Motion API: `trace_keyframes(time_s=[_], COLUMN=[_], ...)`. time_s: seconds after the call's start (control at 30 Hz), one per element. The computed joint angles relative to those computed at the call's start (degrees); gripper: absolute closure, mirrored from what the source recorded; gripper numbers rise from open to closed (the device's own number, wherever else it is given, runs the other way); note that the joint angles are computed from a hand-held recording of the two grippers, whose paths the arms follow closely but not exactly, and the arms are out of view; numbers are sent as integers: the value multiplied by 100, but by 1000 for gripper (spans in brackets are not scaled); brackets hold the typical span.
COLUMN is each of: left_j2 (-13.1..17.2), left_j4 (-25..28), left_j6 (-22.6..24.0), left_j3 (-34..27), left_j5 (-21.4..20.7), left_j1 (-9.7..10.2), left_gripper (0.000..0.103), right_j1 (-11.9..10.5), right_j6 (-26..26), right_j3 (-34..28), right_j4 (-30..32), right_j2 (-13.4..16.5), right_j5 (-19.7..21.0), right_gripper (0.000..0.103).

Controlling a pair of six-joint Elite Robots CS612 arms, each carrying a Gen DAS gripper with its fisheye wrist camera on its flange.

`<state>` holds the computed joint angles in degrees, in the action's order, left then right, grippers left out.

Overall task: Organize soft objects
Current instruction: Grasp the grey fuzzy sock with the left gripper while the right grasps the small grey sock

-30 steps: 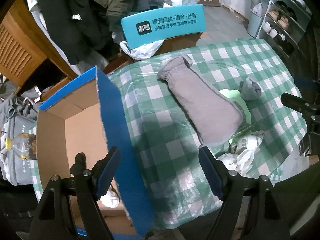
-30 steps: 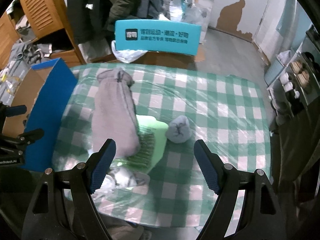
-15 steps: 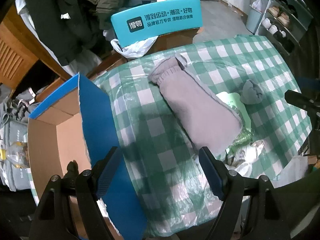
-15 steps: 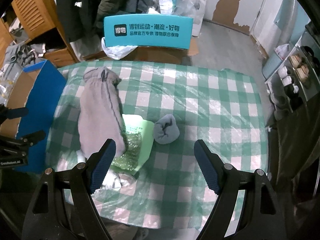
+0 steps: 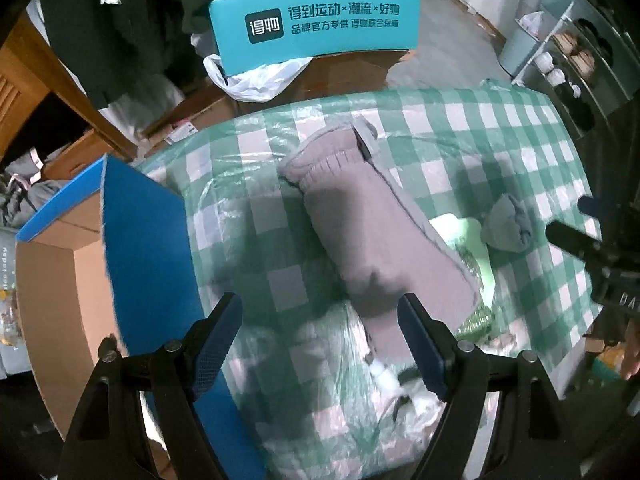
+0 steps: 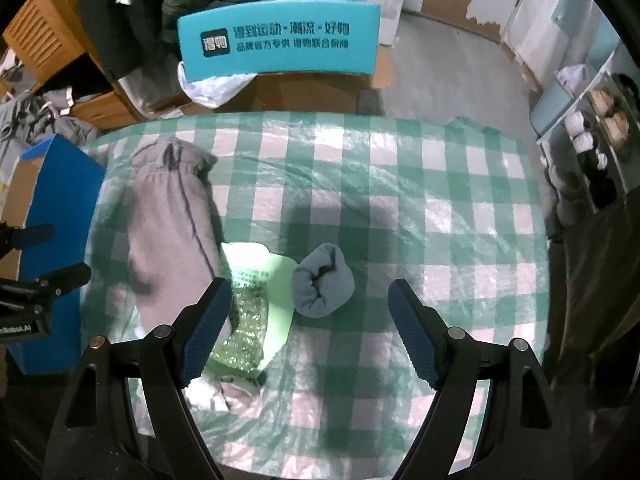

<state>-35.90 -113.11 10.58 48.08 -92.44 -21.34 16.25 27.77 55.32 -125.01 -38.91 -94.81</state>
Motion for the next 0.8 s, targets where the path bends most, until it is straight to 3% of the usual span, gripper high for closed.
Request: trace_keyframes(time_s=[0.33, 0.8], left_j2=[626, 1194], left_j4=[746, 1398], left_j6=[-251, -554], left_j3=[-1016, -1978], left_j5=[-51, -479], left_j1=[-27, -51], left_gripper=[22, 22], right_j1=[-70, -141], right_j6=[135, 167], right_j3=[-110, -471], right_j4=[164, 558], right_j2=[165, 484], right_j5=[137, 355], right_gripper=[23, 23])
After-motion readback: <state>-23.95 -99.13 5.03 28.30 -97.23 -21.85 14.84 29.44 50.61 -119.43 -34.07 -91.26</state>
